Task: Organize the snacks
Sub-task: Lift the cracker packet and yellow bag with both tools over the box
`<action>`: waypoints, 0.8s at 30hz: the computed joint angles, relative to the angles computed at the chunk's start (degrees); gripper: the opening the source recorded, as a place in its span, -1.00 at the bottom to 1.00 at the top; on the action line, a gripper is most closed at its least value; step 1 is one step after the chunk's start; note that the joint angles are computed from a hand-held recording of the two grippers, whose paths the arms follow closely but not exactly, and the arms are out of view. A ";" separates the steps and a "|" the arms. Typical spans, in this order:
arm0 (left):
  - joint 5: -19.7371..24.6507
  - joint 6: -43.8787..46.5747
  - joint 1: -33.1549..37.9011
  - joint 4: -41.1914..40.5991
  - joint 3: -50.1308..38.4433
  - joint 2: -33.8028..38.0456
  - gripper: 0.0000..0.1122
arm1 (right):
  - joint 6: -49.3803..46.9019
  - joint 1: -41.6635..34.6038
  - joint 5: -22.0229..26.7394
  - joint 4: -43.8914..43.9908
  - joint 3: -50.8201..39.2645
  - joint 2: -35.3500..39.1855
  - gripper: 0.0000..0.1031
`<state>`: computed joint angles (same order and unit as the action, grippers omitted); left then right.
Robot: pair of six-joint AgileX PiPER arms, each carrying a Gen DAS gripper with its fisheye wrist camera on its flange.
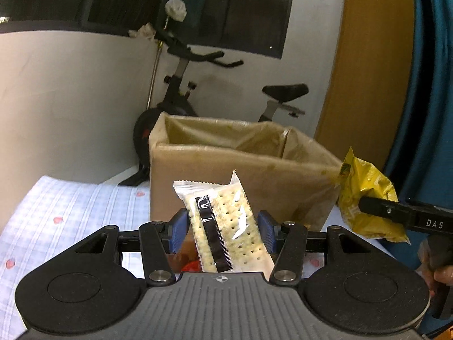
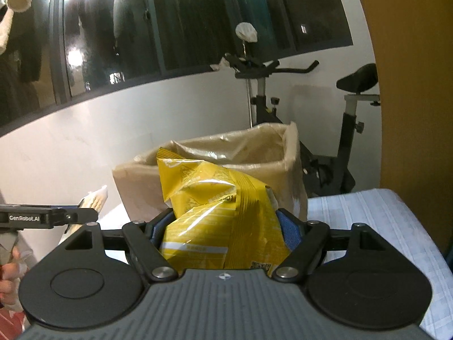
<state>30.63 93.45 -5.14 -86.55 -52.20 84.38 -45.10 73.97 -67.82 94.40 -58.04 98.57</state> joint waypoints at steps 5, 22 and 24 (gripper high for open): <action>1.37 0.65 0.41 -0.65 0.27 -1.32 -0.01 | -1.60 0.19 -0.86 -1.73 -0.58 -1.48 0.51; -1.33 -12.42 -6.73 7.53 -20.56 9.63 -0.01 | -15.99 -18.86 18.18 -7.52 -9.36 -3.25 0.51; -2.84 -19.38 -8.76 13.17 -26.99 14.05 -0.01 | -21.08 -23.04 21.46 -4.45 -13.71 -0.16 0.51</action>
